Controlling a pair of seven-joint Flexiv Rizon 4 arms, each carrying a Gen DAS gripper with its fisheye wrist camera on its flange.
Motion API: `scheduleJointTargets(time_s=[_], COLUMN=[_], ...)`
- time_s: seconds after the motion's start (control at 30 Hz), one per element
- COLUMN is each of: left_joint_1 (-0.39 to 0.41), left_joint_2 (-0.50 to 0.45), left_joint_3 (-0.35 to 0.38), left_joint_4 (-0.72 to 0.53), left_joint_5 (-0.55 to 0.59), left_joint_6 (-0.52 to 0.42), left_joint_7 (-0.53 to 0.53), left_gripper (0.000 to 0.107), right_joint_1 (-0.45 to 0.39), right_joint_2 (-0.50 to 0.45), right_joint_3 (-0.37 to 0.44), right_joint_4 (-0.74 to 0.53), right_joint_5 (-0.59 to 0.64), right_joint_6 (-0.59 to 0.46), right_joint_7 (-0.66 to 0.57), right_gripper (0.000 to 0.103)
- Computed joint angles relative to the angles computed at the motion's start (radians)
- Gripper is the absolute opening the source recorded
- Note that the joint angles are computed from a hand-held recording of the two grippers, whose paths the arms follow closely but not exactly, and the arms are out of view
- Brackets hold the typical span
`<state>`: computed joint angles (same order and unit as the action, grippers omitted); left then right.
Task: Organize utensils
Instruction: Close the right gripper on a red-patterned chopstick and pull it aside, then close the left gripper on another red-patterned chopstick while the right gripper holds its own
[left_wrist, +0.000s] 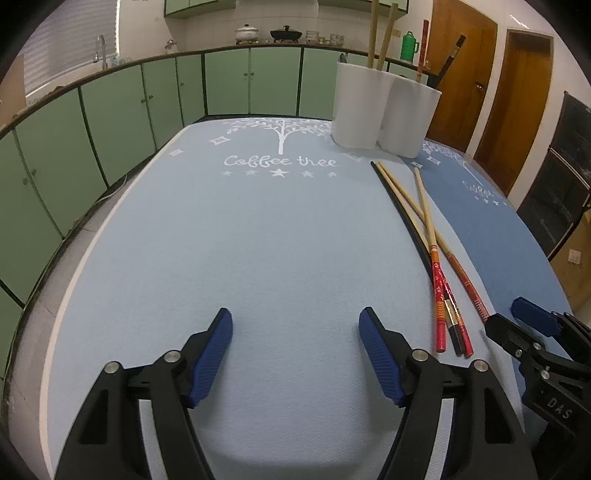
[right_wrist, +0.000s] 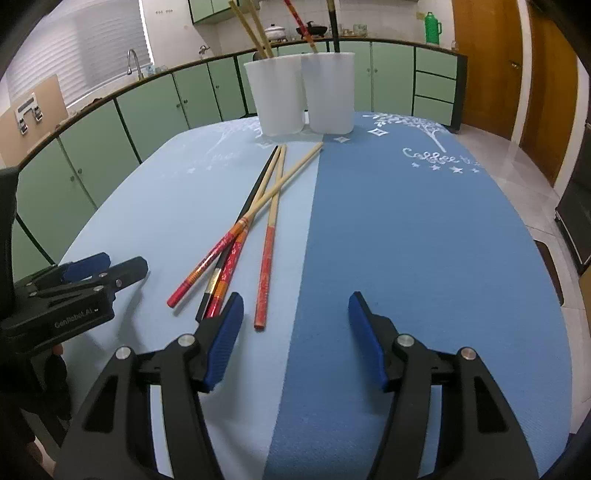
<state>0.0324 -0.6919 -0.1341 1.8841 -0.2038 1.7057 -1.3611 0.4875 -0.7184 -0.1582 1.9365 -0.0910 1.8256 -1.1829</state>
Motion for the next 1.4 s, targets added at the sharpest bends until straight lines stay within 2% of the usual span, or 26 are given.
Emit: scheduleJointTargets(time_s=[0.07,0.1,0.2,0.33,0.4,0.6,0.73,0.8,0.97,1.1,1.2,1.33,1.37,1.4], left_joint_1=[0.001,0.004,0.006,0.011,0.015,0.044,0.14,0.165,0.128,0.152,0.127,0.133,0.14,0.167], left_joint_2=[0.0,0.001,0.002,0.003,0.005,0.014,0.008,-0.001,-0.012,-0.025,-0.028,-0.039,-0.043,-0.05], left_joint_3=[0.0,-0.003,-0.004,-0.01,-0.016,-0.056,-0.189,-0.23,-0.205,-0.243,-0.221,-0.239,-0.251,-0.288], left_joint_4=[0.0,0.003,0.006,0.009,0.013,0.03,0.055,0.056,0.034,0.027,0.016,-0.003,-0.005,-0.005], left_joint_5=[0.001,0.002,0.003,0.007,0.009,0.021,0.058,0.07,0.069,0.073,0.067,0.067,0.068,0.072], left_joint_6=[0.001,0.003,0.008,0.012,0.015,0.029,0.043,0.033,0.023,0.019,0.017,0.001,-0.003,-0.015], left_joint_7=[0.0,0.0,-0.002,-0.002,-0.002,-0.001,0.017,0.025,0.034,0.049,0.051,0.069,0.078,0.093], left_gripper=[0.07,0.07,0.07,0.07,0.07,0.069,0.069,0.067,0.059,0.053,0.046,0.025,0.012,0.011], right_joint_1=[-0.011,-0.025,-0.054,-0.047,-0.045,-0.045,-0.063,-0.069,-0.164,-0.19,-0.189,-0.204,-0.201,-0.202], right_joint_2=[-0.002,-0.001,-0.002,-0.003,-0.003,-0.005,-0.002,-0.001,-0.005,-0.008,-0.007,-0.01,-0.01,-0.01], right_joint_3=[0.015,0.033,0.071,0.075,0.077,0.077,0.09,0.094,0.183,0.203,0.201,0.213,0.21,0.21], right_joint_4=[-0.004,-0.004,-0.003,0.001,0.001,0.002,0.004,0.006,-0.002,-0.003,0.001,-0.003,-0.002,-0.002], right_joint_5=[-0.005,-0.012,-0.025,-0.031,-0.033,-0.014,0.0,-0.003,-0.042,-0.064,-0.068,-0.08,-0.08,-0.082], right_joint_6=[0.003,0.008,0.017,0.026,0.025,0.036,0.036,0.037,0.038,0.038,0.041,0.041,0.041,0.041], right_joint_7=[-0.003,-0.008,-0.015,-0.028,-0.035,-0.024,-0.004,-0.002,0.011,0.017,0.02,0.025,0.026,0.026], right_gripper=[0.04,0.031,0.019,0.013,0.006,0.005,0.005,0.005,0.005,0.005,0.005,0.005,0.005,0.005])
